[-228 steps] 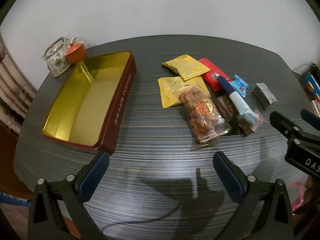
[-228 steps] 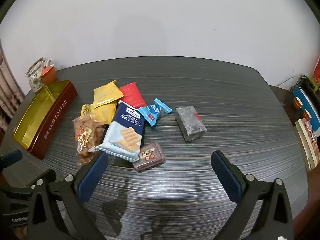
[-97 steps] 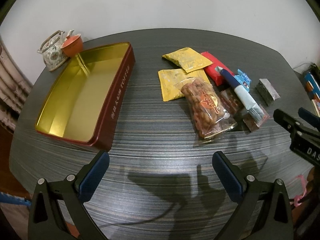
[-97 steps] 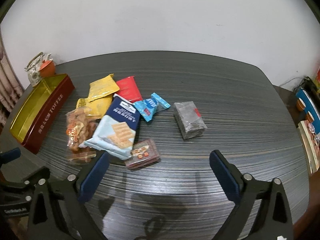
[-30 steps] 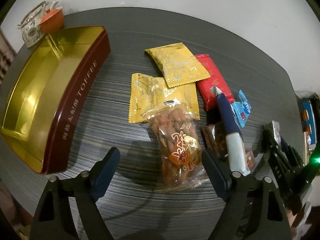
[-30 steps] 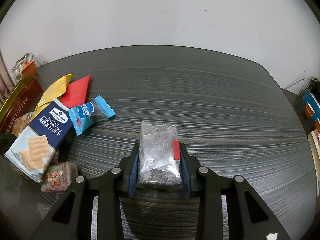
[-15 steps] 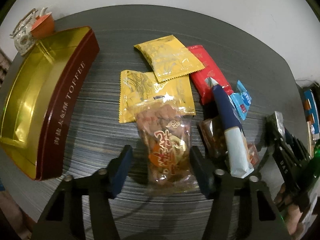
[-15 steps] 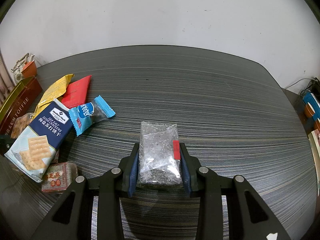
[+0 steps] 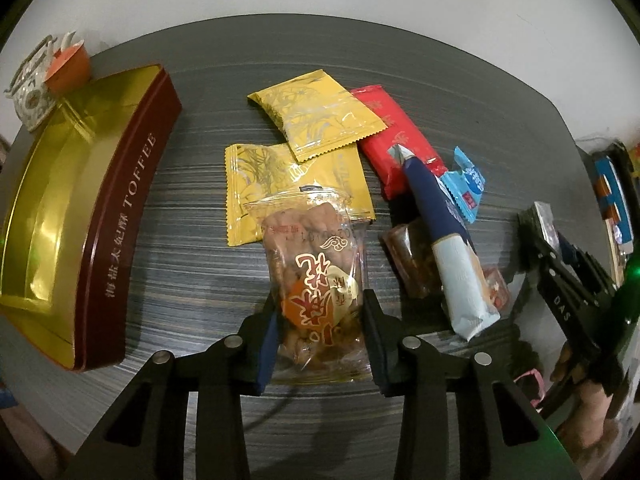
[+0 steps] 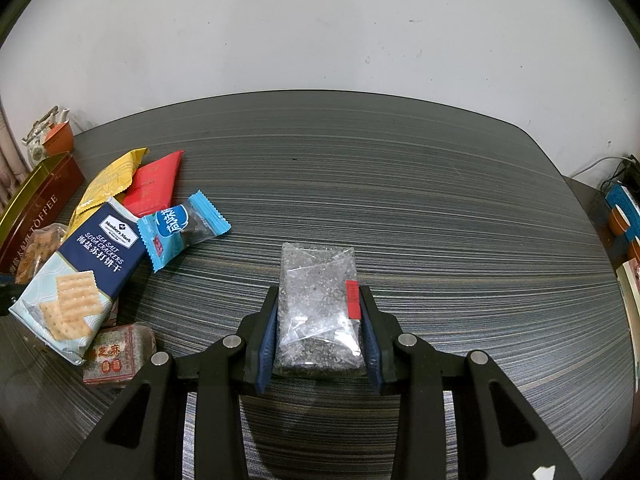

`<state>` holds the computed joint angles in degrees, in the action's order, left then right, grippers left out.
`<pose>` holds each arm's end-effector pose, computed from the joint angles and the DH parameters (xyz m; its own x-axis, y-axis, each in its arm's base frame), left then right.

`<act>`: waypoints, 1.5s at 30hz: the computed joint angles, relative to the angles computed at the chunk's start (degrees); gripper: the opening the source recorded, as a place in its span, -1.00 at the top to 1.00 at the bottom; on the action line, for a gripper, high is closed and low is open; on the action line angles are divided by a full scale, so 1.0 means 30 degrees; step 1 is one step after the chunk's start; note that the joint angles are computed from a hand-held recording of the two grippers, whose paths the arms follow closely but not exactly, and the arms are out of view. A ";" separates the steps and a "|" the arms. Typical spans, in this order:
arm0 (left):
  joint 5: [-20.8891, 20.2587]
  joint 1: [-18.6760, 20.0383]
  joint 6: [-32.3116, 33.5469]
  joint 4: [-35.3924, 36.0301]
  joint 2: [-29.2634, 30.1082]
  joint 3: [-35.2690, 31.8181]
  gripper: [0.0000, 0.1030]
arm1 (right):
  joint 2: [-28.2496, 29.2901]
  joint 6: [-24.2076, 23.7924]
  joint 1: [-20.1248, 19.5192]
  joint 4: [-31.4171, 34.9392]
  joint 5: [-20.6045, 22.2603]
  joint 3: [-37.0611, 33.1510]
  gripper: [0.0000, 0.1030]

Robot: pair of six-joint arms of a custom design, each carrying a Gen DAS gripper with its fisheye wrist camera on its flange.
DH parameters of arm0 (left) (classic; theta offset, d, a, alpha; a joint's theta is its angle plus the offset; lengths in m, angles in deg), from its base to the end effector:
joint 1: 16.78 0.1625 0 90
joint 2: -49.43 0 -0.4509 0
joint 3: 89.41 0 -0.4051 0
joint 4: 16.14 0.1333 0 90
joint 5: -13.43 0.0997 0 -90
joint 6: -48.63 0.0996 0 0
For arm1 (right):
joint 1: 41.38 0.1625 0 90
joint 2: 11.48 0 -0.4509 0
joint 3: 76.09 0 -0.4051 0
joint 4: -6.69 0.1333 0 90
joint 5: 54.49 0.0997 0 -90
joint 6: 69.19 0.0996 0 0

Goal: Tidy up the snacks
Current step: 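Grasp the clear bag of brown nuts with the left gripper while the right gripper holds the grey bag, then carry the nut bag into the gold tin tray and open the left gripper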

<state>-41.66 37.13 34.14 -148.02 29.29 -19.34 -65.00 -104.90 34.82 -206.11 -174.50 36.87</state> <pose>-0.3006 -0.7354 -0.0871 -0.7418 0.3302 -0.5837 0.4107 0.9117 -0.0062 -0.0611 -0.5986 0.2267 -0.6587 0.2661 0.7038 -0.3418 0.7275 -0.5949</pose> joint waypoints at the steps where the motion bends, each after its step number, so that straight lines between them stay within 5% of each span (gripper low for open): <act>1: -0.0021 0.0002 0.0082 -0.0033 -0.0057 0.0083 0.25 | 0.0000 0.0000 0.0000 0.0000 0.0000 0.0000 0.35; 24: 0.1015 -0.1303 0.3632 -0.2315 -0.2356 0.2221 0.25 | 0.0030 0.0001 0.0010 -0.0020 -0.0019 -0.0012 0.35; 38: 0.4301 0.0179 0.2881 -0.2077 -0.3685 0.2242 0.25 | 0.0046 0.0002 0.0018 -0.0019 -0.0035 -0.0026 0.35; 45: 0.4656 0.1269 0.1488 -0.0575 -0.3577 0.1670 0.25 | 0.0058 0.0004 0.0027 -0.0020 -0.0049 -0.0035 0.35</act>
